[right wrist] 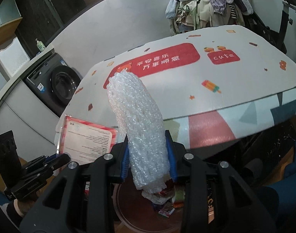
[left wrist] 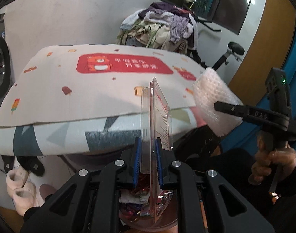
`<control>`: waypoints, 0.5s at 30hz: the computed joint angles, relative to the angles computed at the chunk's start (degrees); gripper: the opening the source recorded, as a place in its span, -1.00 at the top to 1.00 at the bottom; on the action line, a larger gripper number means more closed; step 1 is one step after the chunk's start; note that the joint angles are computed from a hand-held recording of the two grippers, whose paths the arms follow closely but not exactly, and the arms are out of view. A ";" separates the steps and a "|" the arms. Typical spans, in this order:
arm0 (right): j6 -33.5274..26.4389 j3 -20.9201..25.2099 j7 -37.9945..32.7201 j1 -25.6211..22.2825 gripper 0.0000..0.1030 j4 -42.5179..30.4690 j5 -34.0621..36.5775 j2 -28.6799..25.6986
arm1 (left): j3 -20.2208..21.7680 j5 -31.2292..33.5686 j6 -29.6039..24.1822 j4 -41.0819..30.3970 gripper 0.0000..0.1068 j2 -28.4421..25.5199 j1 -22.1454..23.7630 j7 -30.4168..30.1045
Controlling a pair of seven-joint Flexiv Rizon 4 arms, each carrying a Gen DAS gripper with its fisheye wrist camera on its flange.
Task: Collect trash
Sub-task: 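Carry the card packet over the brown bin with the left gripper while the right carries the foam sleeve, then drop the card packet into the brown bin with the left gripper while the right drops the foam sleeve in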
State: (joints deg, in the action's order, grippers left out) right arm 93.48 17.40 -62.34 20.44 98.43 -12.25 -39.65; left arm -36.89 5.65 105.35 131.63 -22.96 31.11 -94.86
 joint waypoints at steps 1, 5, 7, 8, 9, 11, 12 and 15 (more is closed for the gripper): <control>-0.01 0.29 -0.10 -0.30 0.32 0.10 0.08 -0.13 | 0.39 0.02 -0.11 -0.04 0.72 -0.22 -0.45 0.14; -0.23 2.55 -0.78 -2.23 0.32 0.14 0.53 -0.98 | 0.69 -0.27 -0.75 -1.10 0.72 -2.49 -1.60 1.03; -0.42 2.85 -1.11 -2.52 0.32 0.16 0.56 -1.37 | 1.43 -0.82 -1.61 -1.93 0.72 -3.65 -2.78 1.71; -0.54 2.96 -1.22 -2.59 0.32 0.18 0.61 -1.49 | 1.36 -1.26 -2.07 -2.11 0.71 -4.13 -2.93 1.94; -1.03 3.62 -1.48 -3.09 0.32 0.01 0.63 -1.88 | 0.65 -1.71 -2.70 -2.38 0.66 -4.95 -2.47 2.20; -1.97 4.47 -1.92 -3.66 0.32 -0.24 0.83 -2.43 | 0.67 -2.46 -2.49 -2.23 0.29 -5.29 -2.51 2.51; -2.50 4.68 -2.14 -3.72 0.32 -0.42 0.92 -2.61 | 1.02 -2.76 -2.06 -2.11 0.14 -5.16 -2.88 2.46; -4.70 5.92 -3.44 -4.07 0.32 -1.04 1.26 -3.32 | 3.11 -3.23 -0.57 -1.79 -0.15 -3.73 -4.28 1.45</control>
State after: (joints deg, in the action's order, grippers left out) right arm 88.78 23.32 -65.77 16.37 97.39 -10.99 -42.97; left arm -33.78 2.42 104.78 129.84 -26.69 26.83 -93.41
